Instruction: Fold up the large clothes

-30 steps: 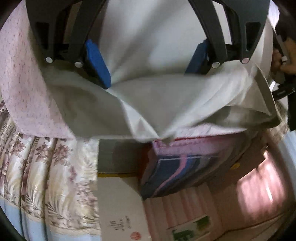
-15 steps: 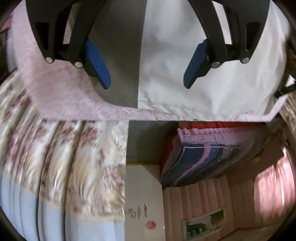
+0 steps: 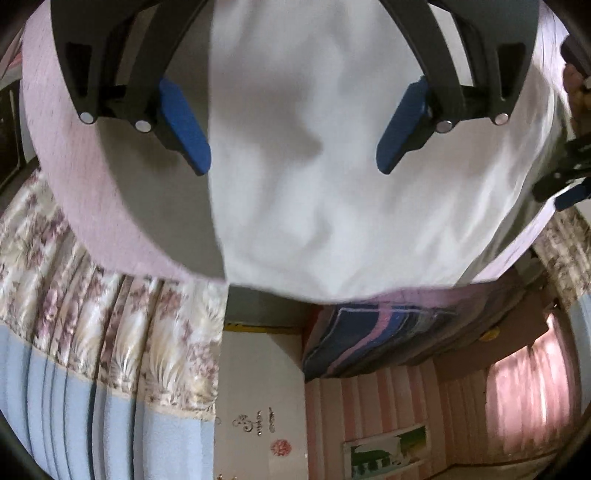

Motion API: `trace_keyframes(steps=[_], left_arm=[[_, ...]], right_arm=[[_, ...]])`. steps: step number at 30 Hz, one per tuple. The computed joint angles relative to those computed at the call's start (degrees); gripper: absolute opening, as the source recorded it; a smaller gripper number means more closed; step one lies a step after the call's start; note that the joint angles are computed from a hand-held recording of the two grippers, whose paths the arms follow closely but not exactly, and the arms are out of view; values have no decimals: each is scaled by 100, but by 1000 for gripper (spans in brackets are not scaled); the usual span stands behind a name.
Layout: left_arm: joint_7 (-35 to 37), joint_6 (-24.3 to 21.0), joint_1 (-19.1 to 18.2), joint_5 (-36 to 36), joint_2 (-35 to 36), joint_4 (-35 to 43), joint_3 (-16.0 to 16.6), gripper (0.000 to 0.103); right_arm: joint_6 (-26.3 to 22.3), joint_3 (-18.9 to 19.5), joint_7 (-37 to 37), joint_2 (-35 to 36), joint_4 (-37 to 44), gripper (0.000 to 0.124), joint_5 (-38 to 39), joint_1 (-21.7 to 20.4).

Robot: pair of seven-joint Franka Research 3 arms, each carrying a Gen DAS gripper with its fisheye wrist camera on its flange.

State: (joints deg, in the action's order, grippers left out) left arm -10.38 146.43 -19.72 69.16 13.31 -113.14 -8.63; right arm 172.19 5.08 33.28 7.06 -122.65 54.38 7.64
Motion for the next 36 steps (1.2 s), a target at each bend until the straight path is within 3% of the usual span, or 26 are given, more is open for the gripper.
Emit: trace_keyframes(steps=[5, 7, 10, 12, 14, 16, 21, 24, 26, 27, 31, 34, 36], left_arm=[[-275, -144, -252, 120, 115, -226, -123, 100], [-192, -414, -335, 108, 208, -200, -127, 100], [-221, -791, -293, -104, 53, -478, -71, 100], [-282, -1174, -206, -240, -152, -785, -40, 100], [-329, -874, 16, -342, -375, -1144, -43, 100], [-361, -922, 108, -386, -533, -1384, -97, 100], [-516, -652, 291, -191, -946, -1786, -242, 100], [-430, -780, 329, -90, -1159, -1865, -349, 100], [-653, -418, 430, 14, -1305, -1974, -346, 100], [-777, -137, 497, 76, -1344, -2044, -328, 100], [-949, 40, 614, 289, -1267, -2026, -350, 100], [-1117, 454, 751, 398, -1165, -1975, -258, 100], [-733, 1026, 890, 95, -883, -1853, -157, 100]], right_arm=[[-100, 28, -1313, -558, -835, 91, 1192, 119], [91, -31, -1614, -505, -892, 92, 1302, 262], [235, -189, -1289, -382, -912, 92, 895, 268], [654, -348, -671, -203, -957, 92, 219, 221], [426, -431, -361, -109, -876, 92, -56, -29], [49, -368, -527, -135, -777, 92, 87, -287], [-537, -396, -2020, -433, -667, 93, 1493, -529], [-1048, -647, -2155, -316, -379, 93, 1811, -680], [-1720, -768, -2001, -275, -256, 93, 1882, -850], [-1825, -779, -2107, -291, -261, 93, 2054, -894], [-1142, -743, -3242, -373, -288, 93, 3546, -857], [-1858, -881, -2133, -93, -27, 93, 2634, -993], [-2004, -830, -2145, 43, 60, 68, 2427, -1034]])
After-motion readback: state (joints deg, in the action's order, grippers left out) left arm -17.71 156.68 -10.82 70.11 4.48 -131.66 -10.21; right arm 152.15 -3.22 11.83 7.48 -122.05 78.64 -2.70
